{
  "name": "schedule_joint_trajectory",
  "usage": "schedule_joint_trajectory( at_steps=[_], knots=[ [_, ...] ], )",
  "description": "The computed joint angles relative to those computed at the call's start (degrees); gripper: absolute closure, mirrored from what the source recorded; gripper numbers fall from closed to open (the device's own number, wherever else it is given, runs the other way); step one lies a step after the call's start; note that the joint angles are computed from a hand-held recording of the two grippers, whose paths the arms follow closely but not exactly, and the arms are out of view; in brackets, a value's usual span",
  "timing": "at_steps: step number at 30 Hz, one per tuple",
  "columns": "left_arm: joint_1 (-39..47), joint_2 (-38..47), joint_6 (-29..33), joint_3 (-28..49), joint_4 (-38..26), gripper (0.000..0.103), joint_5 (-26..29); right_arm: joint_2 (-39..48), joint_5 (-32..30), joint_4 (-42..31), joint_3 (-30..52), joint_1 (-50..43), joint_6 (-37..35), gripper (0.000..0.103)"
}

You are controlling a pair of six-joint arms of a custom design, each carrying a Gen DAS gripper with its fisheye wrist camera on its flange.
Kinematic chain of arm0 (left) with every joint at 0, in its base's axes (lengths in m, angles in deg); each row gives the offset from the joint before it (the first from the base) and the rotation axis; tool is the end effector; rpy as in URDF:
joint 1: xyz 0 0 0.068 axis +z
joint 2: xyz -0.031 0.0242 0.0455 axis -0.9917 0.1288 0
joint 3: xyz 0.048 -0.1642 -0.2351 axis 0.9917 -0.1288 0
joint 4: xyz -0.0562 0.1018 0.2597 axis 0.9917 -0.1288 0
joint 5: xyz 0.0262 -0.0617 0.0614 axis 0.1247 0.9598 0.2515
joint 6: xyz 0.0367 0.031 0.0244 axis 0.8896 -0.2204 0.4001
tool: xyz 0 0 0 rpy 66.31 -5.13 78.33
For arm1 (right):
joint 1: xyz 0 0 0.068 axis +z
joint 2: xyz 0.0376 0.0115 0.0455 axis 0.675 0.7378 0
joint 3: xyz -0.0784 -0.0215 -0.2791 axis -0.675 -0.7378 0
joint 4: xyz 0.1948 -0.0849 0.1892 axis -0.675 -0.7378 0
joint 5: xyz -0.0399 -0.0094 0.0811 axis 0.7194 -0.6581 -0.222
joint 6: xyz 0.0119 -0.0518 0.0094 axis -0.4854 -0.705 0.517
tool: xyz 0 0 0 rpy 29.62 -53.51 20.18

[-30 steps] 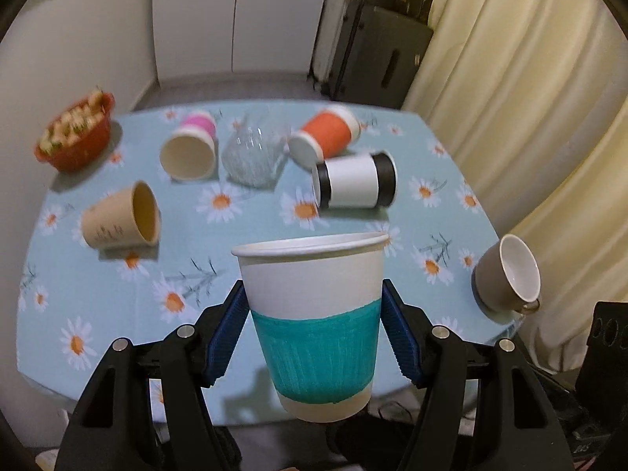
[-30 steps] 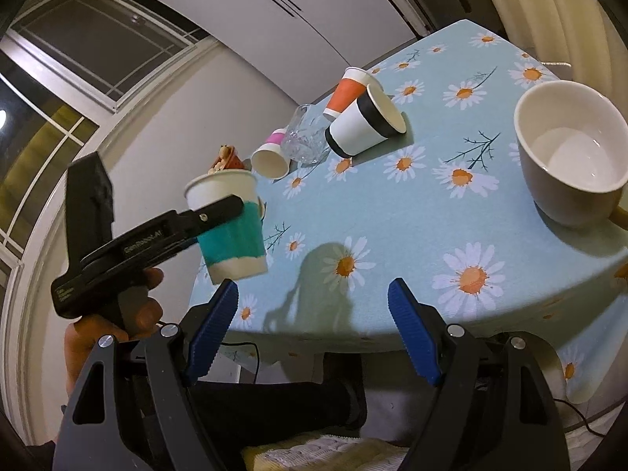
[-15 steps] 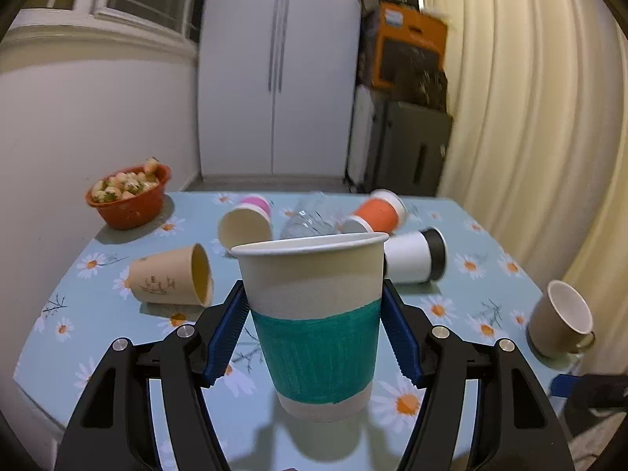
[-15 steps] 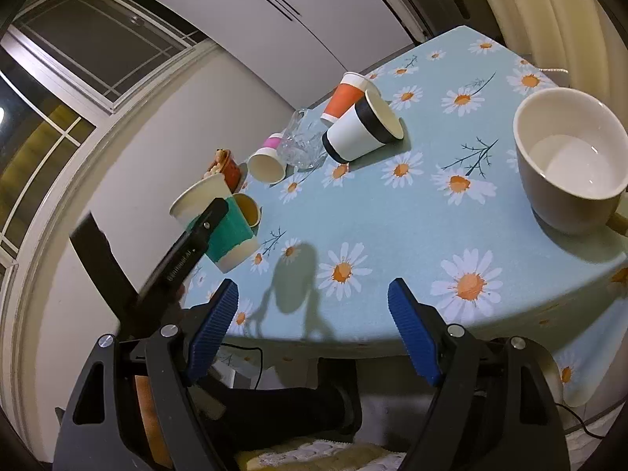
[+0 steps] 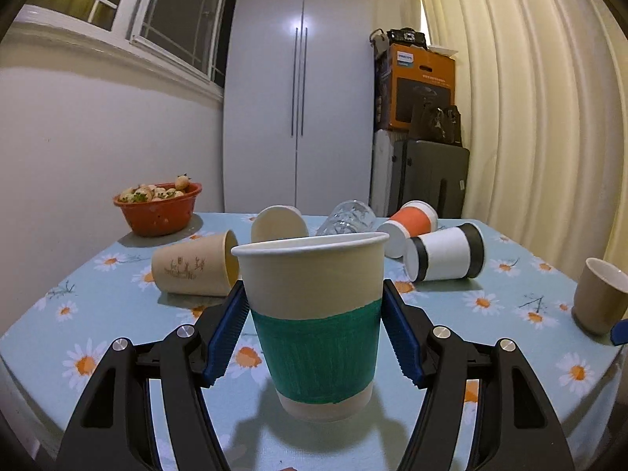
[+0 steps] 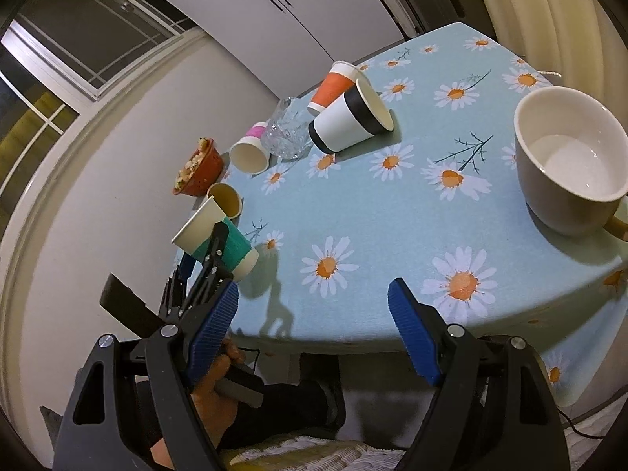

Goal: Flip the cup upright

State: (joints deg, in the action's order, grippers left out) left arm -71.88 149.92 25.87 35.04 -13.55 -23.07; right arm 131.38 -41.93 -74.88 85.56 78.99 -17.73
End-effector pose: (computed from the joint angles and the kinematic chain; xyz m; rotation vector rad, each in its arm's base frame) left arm 0.3243 0.0369 0.1607 0.5422 1.8164 -0.4243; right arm 0.1612 0.1073 0.2437 0.7641 2.2436 0.5933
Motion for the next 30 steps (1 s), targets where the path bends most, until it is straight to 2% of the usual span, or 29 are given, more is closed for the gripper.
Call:
schedule_joint_trajectory(
  at_steps=[4,12,15,18,19,24,30],
  knots=[
    [-0.05,1.59,-0.24,-2.99,7.58,0.037,-0.55,1.46,0.65,-0.82,0.82,0.43,-0.55,0.025],
    [-0.48,3.52,0.58,-3.68,10.2,0.036,-2.4,1.26,-0.14,-1.39,0.37,-0.38,0.58,0.025],
    [-0.81,3.71,1.5,-3.73,9.37,0.036,-2.55,1.36,-0.38,-1.73,0.27,-0.69,0.92,0.025],
    [-0.83,3.46,0.32,-4.12,9.78,0.019,-2.3,1.43,-0.4,-1.97,0.32,-0.79,1.19,0.025],
    [-0.83,3.36,-0.1,-4.22,10.07,0.018,-2.12,1.44,-0.25,-2.06,0.37,-0.67,1.27,0.025],
    [-0.59,2.13,-1.12,-4.39,10.18,0.012,-1.24,1.54,0.71,-2.12,0.67,0.03,0.72,0.025],
    [1.83,-1.26,-1.37,-2.93,4.39,0.008,1.38,0.57,5.56,-2.95,1.47,2.84,0.07,0.025]
  ],
)
